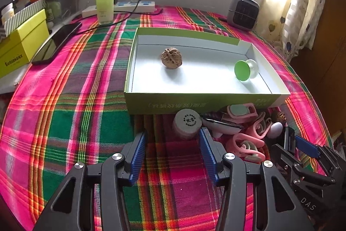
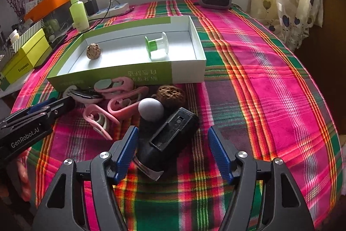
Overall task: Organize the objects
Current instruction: 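Grasp the black cylindrical device with the right gripper while the left grasps the white jar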
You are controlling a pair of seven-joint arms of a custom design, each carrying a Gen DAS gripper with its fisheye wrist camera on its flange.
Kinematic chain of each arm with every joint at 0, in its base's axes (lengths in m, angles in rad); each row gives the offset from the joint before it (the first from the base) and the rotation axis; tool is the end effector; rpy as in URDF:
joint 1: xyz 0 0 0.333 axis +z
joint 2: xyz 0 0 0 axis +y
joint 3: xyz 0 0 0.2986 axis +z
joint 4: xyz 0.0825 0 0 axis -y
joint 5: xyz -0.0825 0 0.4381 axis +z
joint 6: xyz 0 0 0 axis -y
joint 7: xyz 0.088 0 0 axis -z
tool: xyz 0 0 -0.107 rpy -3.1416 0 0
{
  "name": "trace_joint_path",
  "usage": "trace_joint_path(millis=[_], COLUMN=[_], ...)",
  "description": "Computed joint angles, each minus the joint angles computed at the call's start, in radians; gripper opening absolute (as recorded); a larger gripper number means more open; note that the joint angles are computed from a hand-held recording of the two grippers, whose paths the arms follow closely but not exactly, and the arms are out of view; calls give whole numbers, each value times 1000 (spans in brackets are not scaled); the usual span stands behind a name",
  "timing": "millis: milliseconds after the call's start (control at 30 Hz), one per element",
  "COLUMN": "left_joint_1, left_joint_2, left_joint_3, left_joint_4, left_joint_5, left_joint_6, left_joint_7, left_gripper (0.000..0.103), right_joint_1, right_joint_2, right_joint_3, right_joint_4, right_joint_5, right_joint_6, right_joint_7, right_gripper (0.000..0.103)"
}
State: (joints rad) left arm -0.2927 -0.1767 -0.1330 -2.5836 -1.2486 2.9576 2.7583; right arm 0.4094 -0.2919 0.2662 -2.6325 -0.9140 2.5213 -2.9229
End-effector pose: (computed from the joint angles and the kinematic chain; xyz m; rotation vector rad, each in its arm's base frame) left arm 0.4646 -0.1389 0.2966 -1.4860 2.3345 -0.9357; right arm 0.3653 0.2926 0.2999 -1.4730 2.2033 -0.7342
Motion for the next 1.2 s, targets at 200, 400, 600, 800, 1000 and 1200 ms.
trace_joint_path(millis=[200,400,600,800,1000,1200], left_joint_1=[0,0,-7,-10,-15,-15], left_joint_2=[16,24,25,25,30,26], left_joint_3=[-6,-12,-15,-14,-18,-14], left_joint_4=[13,18,16,18,20,18], left_joint_5=[10,13,-3,-32,-59,-72], left_joint_6=[5,19,41,46,78,76], left_joint_7=[-6,-21,-31,-28,-16,-5], left_gripper=[48,48,48,47,31,26], right_joint_1=[11,6,-11,-17,-22,-26], right_joint_2=[-44,-80,-88,-91,-98,-105], right_joint_3=[3,18,17,19,20,24], right_joint_4=[-38,-71,-85,-88,-96,-103], right_joint_5=[33,33,-5,-10,-15,-20], right_joint_6=[-34,-51,-19,-6,9,17], right_joint_7=[-16,-13,-9,-11,-18,-24], right_gripper=[66,67,66,66,66,60])
